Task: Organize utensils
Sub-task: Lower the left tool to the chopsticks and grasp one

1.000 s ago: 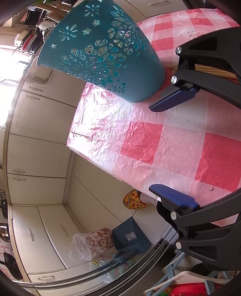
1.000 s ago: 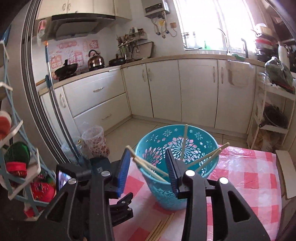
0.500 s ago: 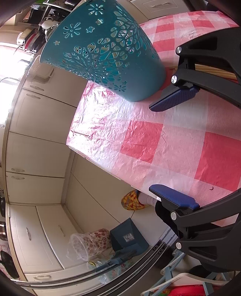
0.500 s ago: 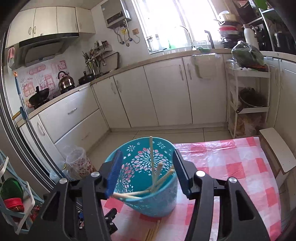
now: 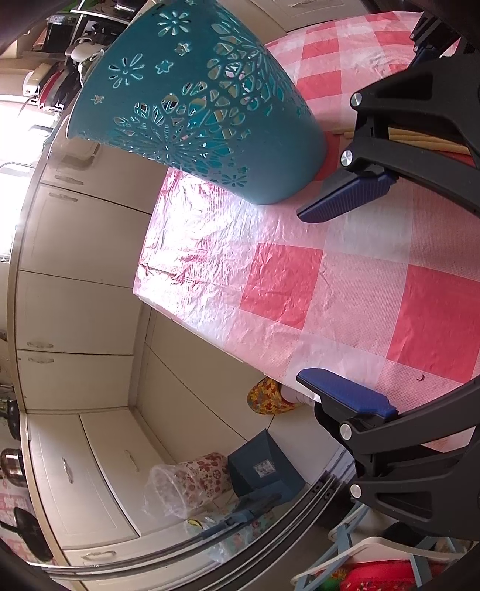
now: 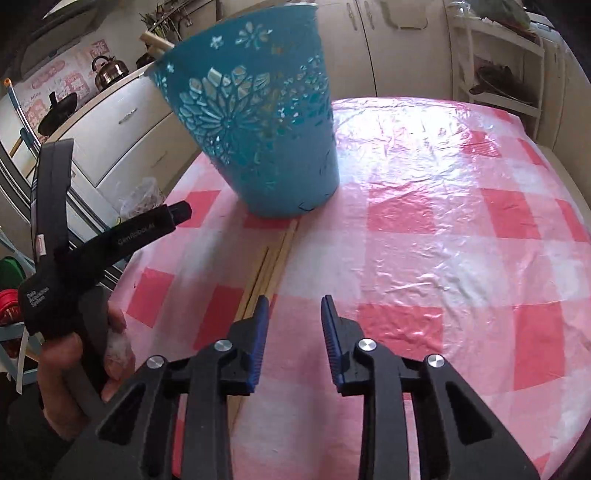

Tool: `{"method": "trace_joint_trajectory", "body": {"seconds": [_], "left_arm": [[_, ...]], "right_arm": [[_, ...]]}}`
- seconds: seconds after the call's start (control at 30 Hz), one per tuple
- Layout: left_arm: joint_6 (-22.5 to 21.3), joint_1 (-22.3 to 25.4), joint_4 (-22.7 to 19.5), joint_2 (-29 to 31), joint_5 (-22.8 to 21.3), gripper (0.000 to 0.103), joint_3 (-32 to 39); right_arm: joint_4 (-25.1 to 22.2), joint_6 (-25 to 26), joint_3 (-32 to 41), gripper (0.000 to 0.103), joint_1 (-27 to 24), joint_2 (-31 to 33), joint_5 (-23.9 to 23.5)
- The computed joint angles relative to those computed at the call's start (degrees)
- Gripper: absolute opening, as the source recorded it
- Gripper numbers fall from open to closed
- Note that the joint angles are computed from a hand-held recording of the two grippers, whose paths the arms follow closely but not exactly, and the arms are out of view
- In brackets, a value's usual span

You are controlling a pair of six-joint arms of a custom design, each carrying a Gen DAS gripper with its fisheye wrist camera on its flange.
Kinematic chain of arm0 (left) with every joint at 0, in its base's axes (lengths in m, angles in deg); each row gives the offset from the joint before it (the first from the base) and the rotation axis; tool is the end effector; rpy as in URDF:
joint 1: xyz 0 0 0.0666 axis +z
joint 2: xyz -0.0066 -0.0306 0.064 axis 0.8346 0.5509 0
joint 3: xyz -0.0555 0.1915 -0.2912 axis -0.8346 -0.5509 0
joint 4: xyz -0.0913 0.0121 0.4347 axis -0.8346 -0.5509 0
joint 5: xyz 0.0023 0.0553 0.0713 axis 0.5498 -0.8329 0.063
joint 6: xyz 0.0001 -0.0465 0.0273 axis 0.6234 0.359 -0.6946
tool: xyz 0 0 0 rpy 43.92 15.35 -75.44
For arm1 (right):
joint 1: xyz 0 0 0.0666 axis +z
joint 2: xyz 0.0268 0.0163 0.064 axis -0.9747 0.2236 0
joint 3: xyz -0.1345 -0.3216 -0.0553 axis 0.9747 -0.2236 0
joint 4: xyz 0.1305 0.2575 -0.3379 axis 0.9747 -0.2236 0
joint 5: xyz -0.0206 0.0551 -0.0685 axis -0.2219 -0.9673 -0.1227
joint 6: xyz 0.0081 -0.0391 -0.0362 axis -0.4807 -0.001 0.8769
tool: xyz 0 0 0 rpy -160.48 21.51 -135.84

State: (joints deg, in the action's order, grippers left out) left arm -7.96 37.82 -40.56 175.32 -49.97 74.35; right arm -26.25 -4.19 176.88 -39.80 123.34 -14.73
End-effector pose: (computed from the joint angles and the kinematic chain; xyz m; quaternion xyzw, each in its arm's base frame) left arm 0.6630 -0.2227 0.3315 -0.0120 0.9327 -0.0836 0.3505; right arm 0.5335 0.3953 0.3827 0.0490 0.9484 0.0951 0.2984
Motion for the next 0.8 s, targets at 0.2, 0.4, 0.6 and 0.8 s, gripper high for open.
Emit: {"method": "trace_joint_trajectory", "body": {"seconds": [0.2, 0.4, 0.6, 0.8], "left_arm": [[0.49, 0.13, 0.35, -0.30, 0.69, 0.078, -0.43], [0.84, 0.46, 0.58, -0.27, 1.42, 0.079, -0.59], [0.50, 0.36, 0.42, -0.05, 1.13, 0.079, -0.31], [-4.22, -0.79, -1.31, -1.24, 3.16, 0.079, -0.99]], "right_arm": [[-3.57, 0.84, 7.11, 0.029, 0.25, 5.80, 2.85], [-5.64, 1.70, 10.76, 0.026, 0.25, 8.54, 4.73], [-7.33, 6.11, 9.38, 0.022, 1.20, 7.65, 7.11], [-6.87, 8.85, 2.16, 0.014, 0.95, 2.09, 5.88]]}}
